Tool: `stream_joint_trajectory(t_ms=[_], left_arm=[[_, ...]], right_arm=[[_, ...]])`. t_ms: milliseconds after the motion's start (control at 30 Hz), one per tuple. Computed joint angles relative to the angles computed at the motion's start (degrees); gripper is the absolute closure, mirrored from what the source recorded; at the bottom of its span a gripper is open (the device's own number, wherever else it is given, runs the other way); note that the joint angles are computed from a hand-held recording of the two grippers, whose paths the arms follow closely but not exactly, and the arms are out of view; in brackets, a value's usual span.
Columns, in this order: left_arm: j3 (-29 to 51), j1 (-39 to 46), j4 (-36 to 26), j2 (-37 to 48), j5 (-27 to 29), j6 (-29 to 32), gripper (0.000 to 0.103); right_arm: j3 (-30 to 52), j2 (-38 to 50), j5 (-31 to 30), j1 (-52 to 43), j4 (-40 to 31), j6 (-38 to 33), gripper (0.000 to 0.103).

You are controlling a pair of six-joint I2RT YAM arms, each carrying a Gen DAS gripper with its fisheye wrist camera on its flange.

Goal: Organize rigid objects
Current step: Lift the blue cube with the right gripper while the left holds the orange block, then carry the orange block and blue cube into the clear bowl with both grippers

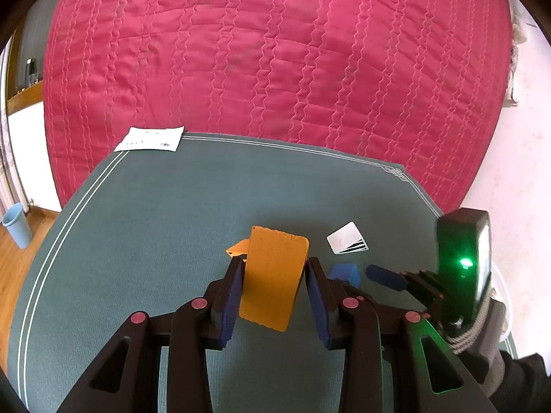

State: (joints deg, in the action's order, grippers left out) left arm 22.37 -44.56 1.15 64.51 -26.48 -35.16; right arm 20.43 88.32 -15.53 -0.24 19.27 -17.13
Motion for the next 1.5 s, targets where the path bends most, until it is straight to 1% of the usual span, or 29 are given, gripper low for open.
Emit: stream_joint_trajectory(t_ms=[67,167,200,233,333,467,567,667,800,933,1033,1133,1333,1500], left_arm=[[0.1,0.2,0.1,0.2,0.1,0.0,0.064],[0.2,0.6,0.2,0.7,0.5,0.1,0.064],[0.1,0.8,0.2,0.6,0.7,0.1,0.064],[0.1,0.9,0.2,0.6,0.8,0.1,0.064],[0.0,1.1,0.2,0.5,0.9,0.1,0.064],[-0.1,1.0,0.2,0.2,0.8,0.2,0.064],[-0.2,0.8,0.5,0.2,0.6,0.3,0.064],[-0.3,0.5,0.5,0.2,0.4,0.4,0.064],[0.0,-0.3,0.5,0.9,-0.2,0.3,0.064],[0.1,-1.3,0.8,1.7,-0.7,0.5,0.064],[0.6,-2.2,1.1,2.9,-1.1,0.5,0.064],[1.1,-3.1,1.4,4.5,-1.5,0.5,0.064],[2.3,-4.6,1.7,7.3,-2.4,0.3,0.064],[3.0,-5.3,2.0,9.2,-2.6,0.3,0.064]], right_arm=[[1.5,1.5,-0.1,0.5,-0.9,-0.8,0.05],[2.3,2.6,1.4,1.5,-0.7,-1.3,0.051],[2.0,2.5,1.8,1.7,-0.2,-1.3,0.056],[1.7,2.2,2.0,1.8,0.1,-1.3,0.061],[0.2,1.2,2.3,1.9,0.9,-1.2,0.064],[-2.9,-1.6,4.8,2.4,2.1,0.0,0.065],[-5.2,-4.5,2.9,0.3,1.3,0.8,0.067],[-8.2,-9.7,-0.4,-3.0,-0.7,0.7,0.067],[-11.0,-17.1,-4.9,-8.0,-5.4,-0.5,0.067],[-12.3,-24.5,-11.5,-16.2,-12.9,-2.6,0.067],[-12.0,-28.4,-16.2,-23.0,-18.8,-6.2,0.067],[-11.1,-30.2,-20.5,-30.3,-24.1,-10.5,0.067],[-8.9,-29.5,-26.3,-40.7,-30.9,-18.4,0.067],[-6.3,-29.4,-31.5,-49.3,-38.3,-25.5,0.067]])
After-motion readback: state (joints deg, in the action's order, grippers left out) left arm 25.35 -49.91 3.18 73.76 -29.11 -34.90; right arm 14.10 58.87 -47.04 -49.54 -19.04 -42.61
